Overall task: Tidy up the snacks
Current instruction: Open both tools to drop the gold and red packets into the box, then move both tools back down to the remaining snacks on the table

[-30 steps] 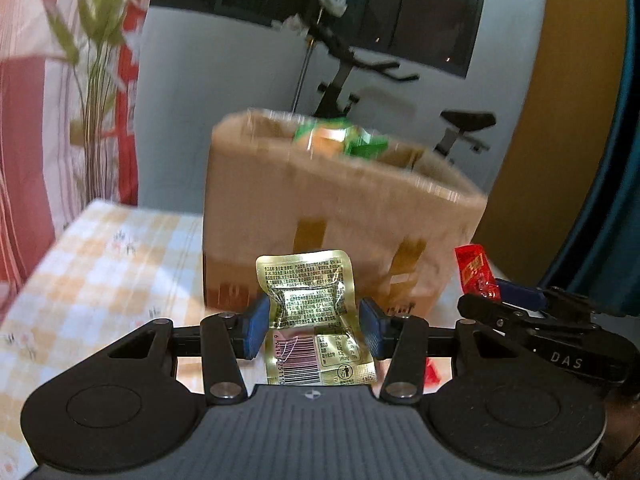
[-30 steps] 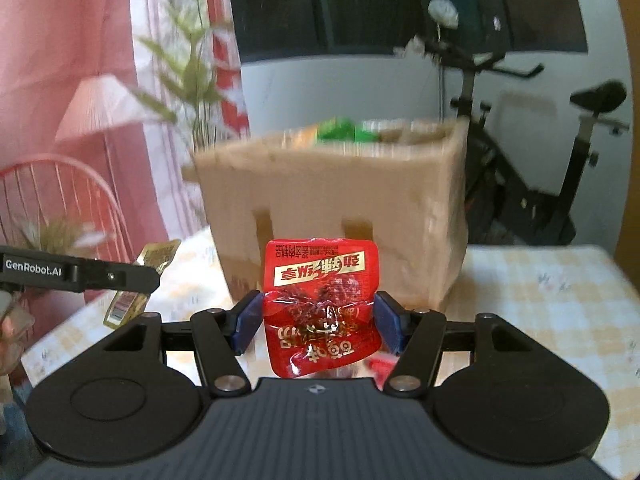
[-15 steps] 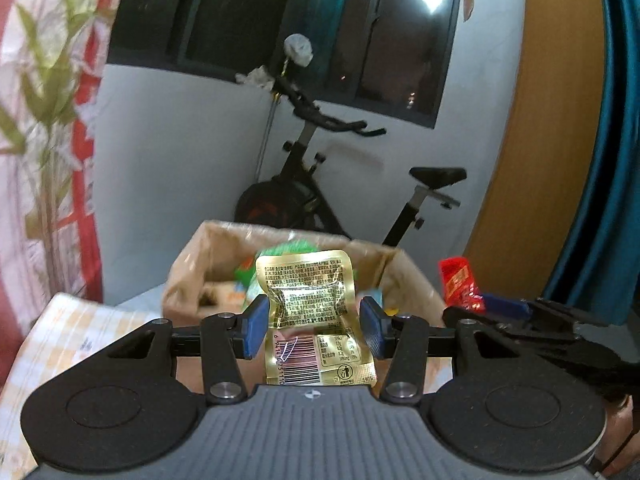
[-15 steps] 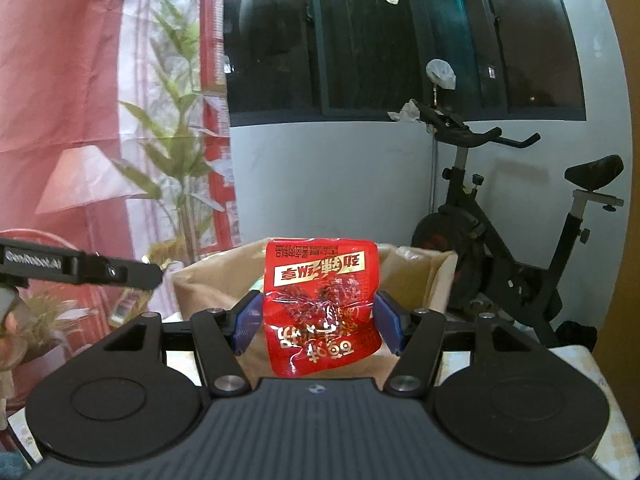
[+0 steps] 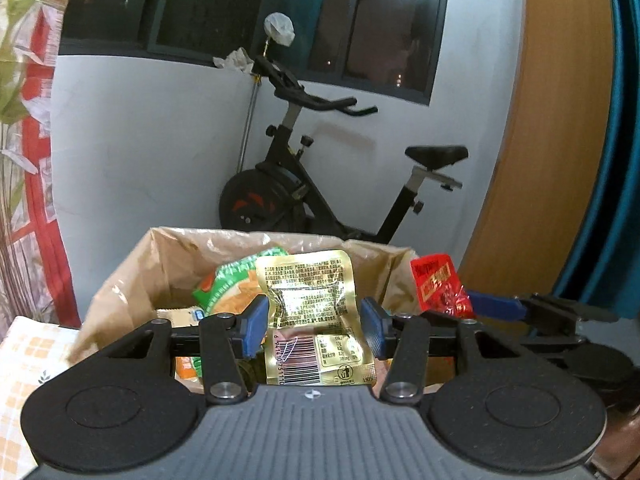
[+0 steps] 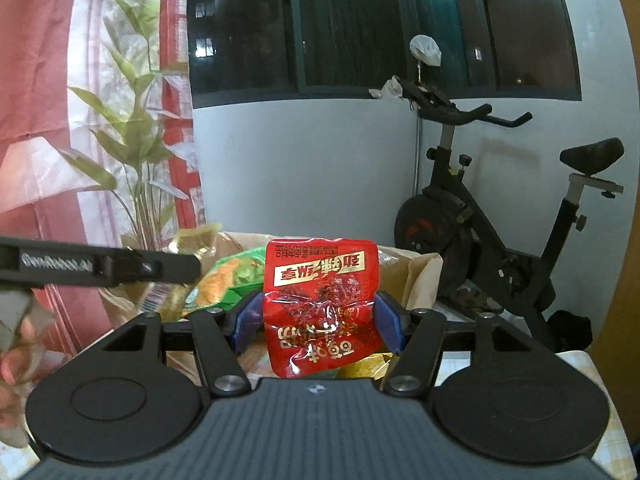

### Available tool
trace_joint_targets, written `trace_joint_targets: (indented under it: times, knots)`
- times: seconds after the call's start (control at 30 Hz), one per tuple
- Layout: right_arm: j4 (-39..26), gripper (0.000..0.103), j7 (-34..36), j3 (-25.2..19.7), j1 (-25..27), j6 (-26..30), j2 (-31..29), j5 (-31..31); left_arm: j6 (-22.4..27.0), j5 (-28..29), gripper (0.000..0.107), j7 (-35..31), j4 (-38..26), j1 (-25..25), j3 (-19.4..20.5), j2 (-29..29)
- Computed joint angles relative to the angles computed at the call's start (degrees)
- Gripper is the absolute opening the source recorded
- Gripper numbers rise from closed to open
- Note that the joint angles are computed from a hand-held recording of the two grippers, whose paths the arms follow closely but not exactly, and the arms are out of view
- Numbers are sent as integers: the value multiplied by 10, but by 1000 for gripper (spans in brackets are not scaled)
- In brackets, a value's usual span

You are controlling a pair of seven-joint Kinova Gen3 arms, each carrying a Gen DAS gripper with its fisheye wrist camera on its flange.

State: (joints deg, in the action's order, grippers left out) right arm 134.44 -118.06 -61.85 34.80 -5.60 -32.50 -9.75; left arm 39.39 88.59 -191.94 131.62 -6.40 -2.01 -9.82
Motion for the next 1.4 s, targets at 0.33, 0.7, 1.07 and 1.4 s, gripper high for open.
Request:
trace_joint_targets:
  times: [0.33,0.7,1.07,1.4]
  knots:
    - [1,73,-4,-22,22,18,-9,-1,-12,-15,68,29,-2,-7,-11,2]
    - [5,75,-49,24,-40,77,-76,-5,72,-109,71,66,9,-63,-95,-49]
    - [34,75,-126,8,-93,128,-165,-24,161,-192,71,16,40,-155,-195,-52]
    - [66,75,-161,-78,-81,118,-141,-41,169,-203,66,-30,76,-211,-186,-11]
